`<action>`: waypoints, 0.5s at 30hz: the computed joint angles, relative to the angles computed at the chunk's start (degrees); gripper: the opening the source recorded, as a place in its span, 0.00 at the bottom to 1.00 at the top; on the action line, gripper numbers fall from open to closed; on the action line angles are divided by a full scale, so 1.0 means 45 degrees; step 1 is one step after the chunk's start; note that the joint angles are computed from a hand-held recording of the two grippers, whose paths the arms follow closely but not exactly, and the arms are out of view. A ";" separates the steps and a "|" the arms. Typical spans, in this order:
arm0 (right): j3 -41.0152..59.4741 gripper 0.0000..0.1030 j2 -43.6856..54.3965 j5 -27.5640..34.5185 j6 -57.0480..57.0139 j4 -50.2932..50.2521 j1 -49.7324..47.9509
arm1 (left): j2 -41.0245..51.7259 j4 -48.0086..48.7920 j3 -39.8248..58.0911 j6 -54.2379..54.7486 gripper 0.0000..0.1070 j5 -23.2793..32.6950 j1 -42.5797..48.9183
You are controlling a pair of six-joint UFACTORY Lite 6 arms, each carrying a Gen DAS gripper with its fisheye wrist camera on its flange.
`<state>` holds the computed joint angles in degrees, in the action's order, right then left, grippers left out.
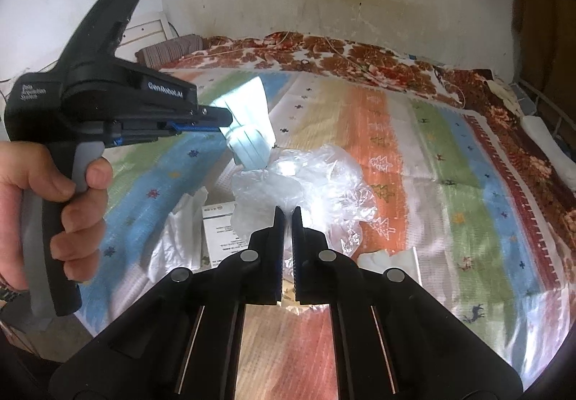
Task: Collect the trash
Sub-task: 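Lift and carry the mask with the left tool to the bin while the right tool carries the bag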
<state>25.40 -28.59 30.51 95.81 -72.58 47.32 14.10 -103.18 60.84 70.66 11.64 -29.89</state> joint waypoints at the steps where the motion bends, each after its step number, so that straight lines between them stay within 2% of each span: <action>1: -0.0051 0.03 -0.0255 0.0246 -0.0232 0.0284 0.0188 | -0.0193 0.0476 -0.0120 -0.0541 0.04 -0.0144 -0.0137; 4: -0.0205 0.03 -0.1090 0.0977 -0.0913 0.1053 0.0730 | -0.0762 0.0743 -0.0438 -0.0871 0.04 -0.0236 -0.0352; 11: -0.0375 0.03 -0.2707 0.2276 -0.1662 0.2156 0.1814 | -0.2340 0.4305 -0.1376 -0.4505 0.04 -0.0775 -0.0873; 15: -0.0337 0.03 -0.3471 0.3387 -0.1669 0.2444 0.2874 | -0.3317 0.5341 -0.1855 -0.5625 0.04 -0.0737 -0.0986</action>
<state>23.89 -44.21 45.75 88.29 -61.58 60.25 -0.83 -79.14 52.50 45.35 8.32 -34.33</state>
